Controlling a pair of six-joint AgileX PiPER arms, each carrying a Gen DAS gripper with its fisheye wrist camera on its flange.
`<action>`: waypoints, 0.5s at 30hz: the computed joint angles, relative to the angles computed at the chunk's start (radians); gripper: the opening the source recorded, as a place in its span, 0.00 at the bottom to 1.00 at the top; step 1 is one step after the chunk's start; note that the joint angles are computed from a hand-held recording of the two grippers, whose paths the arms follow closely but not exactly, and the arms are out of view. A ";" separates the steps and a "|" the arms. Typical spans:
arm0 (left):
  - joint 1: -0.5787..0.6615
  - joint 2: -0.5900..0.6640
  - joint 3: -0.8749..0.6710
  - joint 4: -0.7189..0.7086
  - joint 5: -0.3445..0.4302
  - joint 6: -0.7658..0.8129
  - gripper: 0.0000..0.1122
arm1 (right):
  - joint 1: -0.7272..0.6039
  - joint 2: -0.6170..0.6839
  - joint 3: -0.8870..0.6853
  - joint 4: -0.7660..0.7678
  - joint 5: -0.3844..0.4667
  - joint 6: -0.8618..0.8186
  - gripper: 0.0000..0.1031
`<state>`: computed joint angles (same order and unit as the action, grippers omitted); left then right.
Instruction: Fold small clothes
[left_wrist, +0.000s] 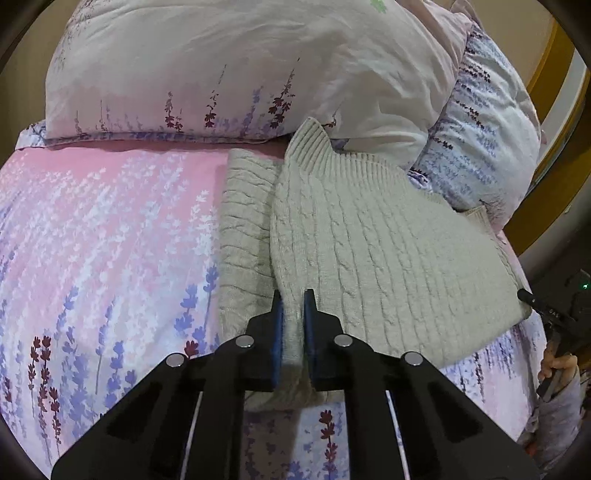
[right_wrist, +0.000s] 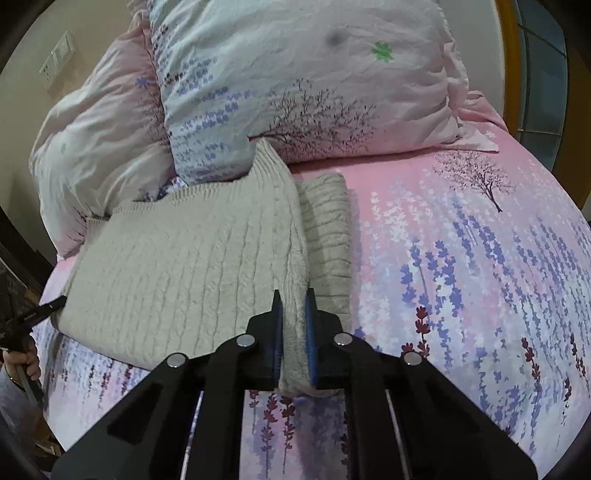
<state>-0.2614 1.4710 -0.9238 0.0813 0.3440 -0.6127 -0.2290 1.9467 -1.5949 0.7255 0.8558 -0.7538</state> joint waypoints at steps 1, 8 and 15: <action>0.001 -0.008 0.006 -0.014 -0.001 0.017 0.08 | -0.005 -0.010 0.009 0.014 0.000 -0.008 0.10; 0.053 -0.127 0.104 -0.320 -0.036 0.297 0.08 | -0.056 -0.088 0.098 0.101 0.013 -0.072 0.09; 0.056 -0.128 0.122 -0.312 -0.012 0.316 0.08 | -0.060 -0.095 0.177 0.050 -0.031 -0.045 0.09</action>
<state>-0.2050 1.3426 -0.8014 -0.2307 0.3325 -0.2970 -0.2895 1.8520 -1.4180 0.7752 0.8250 -0.7985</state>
